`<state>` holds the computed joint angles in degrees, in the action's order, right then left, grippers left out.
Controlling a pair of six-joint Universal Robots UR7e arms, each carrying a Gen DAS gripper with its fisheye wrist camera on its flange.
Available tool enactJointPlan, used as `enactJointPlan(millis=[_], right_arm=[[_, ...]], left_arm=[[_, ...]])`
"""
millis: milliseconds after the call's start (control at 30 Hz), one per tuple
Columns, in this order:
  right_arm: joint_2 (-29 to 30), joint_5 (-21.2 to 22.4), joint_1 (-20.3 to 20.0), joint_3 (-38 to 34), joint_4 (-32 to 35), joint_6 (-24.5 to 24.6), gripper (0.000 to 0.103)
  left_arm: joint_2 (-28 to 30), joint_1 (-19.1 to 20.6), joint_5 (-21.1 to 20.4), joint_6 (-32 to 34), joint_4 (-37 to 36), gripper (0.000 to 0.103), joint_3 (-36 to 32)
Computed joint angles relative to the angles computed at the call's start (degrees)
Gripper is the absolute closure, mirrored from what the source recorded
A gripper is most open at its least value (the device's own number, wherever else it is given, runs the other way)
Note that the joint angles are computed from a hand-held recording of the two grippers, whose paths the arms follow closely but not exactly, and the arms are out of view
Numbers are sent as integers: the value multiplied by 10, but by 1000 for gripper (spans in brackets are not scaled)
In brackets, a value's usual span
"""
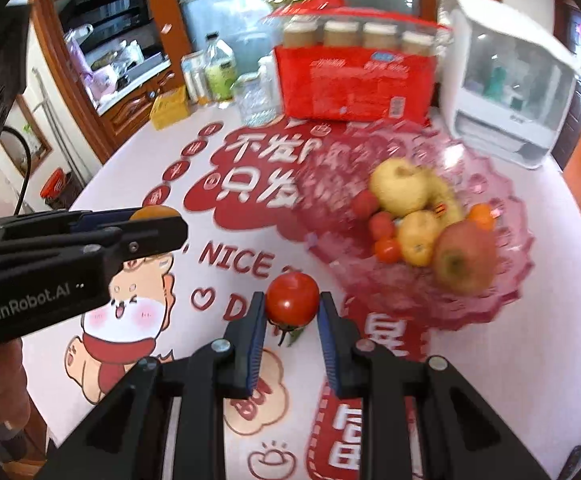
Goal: Organize fruits
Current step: 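Carry the small orange and cherry tomato into the pink bowl and open both tools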
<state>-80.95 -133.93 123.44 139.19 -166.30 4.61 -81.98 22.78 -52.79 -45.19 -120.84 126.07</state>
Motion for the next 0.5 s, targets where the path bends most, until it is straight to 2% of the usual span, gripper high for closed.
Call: enactJointPlan(millis=[100, 233, 333, 500], right_arm=[[-40, -19, 10, -32, 60, 8, 77], [-66, -40, 17, -84, 104, -6, 77], [-71, -52, 17, -132, 139, -10, 77], [-57, -71, 1, -194, 147, -39, 77]], left_arm=[[20, -17, 18, 19, -1, 73, -33], [58, -27, 44, 56, -4, 73, -89], [86, -25, 54, 87, -16, 73, -128], [136, -11, 78, 124, -28, 73, -184]])
